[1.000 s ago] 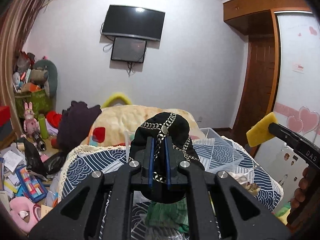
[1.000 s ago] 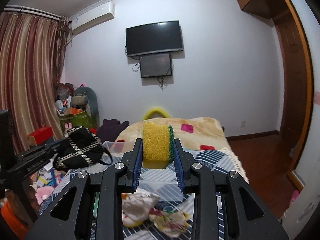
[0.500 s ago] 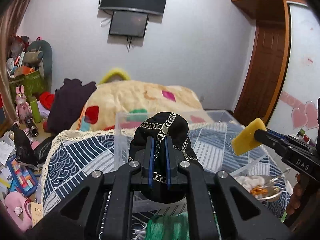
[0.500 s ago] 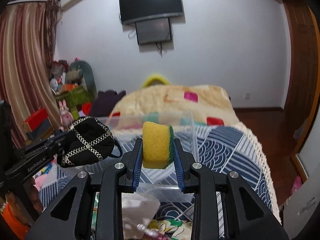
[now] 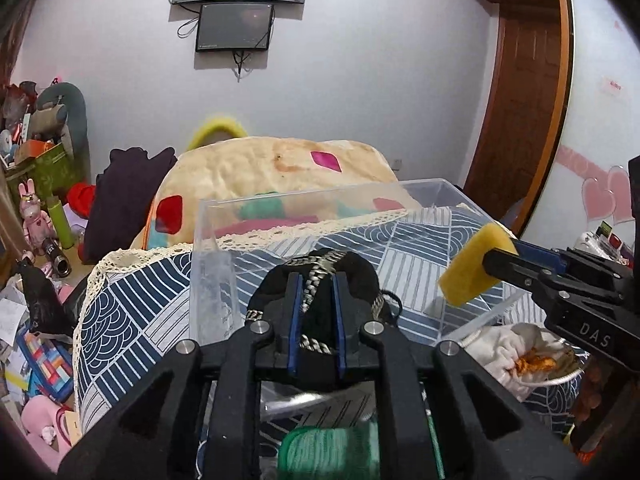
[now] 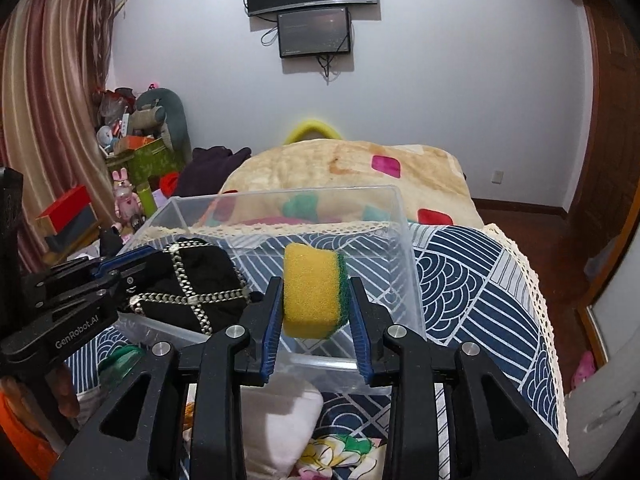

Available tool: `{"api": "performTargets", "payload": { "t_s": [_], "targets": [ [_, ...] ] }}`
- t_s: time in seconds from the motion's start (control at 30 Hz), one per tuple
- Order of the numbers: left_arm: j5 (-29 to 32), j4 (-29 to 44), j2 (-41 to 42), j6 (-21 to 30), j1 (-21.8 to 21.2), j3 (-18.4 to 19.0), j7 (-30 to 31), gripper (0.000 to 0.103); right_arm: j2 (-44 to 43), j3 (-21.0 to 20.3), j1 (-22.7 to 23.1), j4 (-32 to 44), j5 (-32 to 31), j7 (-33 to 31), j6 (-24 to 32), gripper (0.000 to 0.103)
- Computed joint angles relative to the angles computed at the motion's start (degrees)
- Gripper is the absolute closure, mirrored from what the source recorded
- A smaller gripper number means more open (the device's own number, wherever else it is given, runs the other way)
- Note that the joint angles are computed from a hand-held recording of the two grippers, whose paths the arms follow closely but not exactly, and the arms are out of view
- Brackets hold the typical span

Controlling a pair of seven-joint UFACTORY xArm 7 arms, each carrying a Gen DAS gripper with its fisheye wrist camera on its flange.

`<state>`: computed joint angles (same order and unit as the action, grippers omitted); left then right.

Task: Organize soft objects
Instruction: 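Carry the sponge with the right tool while the left tool carries the hat, both releasing into the clear box, then grasp the white drawstring pouch with the right tool while the left tool grasps the green knit glove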

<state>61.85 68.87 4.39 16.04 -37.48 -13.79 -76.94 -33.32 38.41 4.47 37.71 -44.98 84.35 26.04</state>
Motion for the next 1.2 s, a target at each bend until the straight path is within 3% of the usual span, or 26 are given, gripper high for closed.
{"api": "performTargets", "payload": {
  "t_s": [0.03,0.1,0.17,0.27,0.4,0.47,0.6,0.83,1.03,1.2],
  "targets": [
    [-1.0,-0.6,-0.5,-0.2,0.1,-0.1,0.7,0.084,-0.2,-0.3,0.1,-0.2,-0.1,-0.2,-0.2,0.065],
    [-1.2,-1.0,-1.2,0.0,0.2,-0.3,0.8,0.074,-1.1,0.1,0.0,-0.2,-0.4,0.0,0.4,0.044],
    [-0.2,-2.0,-2.4,-0.4,0.5,-0.7,-0.3,0.071,-3.2,1.1,-0.3,-0.3,-0.8,0.8,1.5,0.036],
    [0.6,-3.3,-4.2,-1.6,1.3,-1.6,-1.8,0.07,-5.4,1.5,-0.2,0.0,-0.6,0.5,2.3,0.033],
    [5.9,-5.1,-7.7,-0.7,3.0,-3.9,-8.1,0.051,-9.1,2.5,-0.4,-0.4,0.3,-0.2,2.4,0.026],
    [9.4,-6.1,-9.6,0.9,4.0,-5.5,-11.8,0.047,-11.3,3.4,-0.6,-1.0,1.1,-0.5,2.6,0.022],
    [10.5,-8.3,-12.4,1.2,5.6,-7.7,-13.8,0.04,-13.7,5.1,-1.5,-1.9,3.4,-1.2,1.3,0.022],
    [8.4,-11.7,-14.2,1.8,7.4,-10.8,-13.3,0.038,-14.2,8.1,-3.4,-3.3,7.6,-2.7,-0.9,0.022],
    [6.5,-12.7,-11.9,2.9,6.5,-11.7,-11.8,0.036,-13.0,9.9,-3.9,-4.9,10.1,-3.0,-2.2,0.022],
    [4.7,-13.5,-10.7,2.2,5.0,-10.4,-11.9,0.035,-11.5,10.8,-3.9,-5.9,11.0,-2.8,-3.7,0.022]
  ]
}}
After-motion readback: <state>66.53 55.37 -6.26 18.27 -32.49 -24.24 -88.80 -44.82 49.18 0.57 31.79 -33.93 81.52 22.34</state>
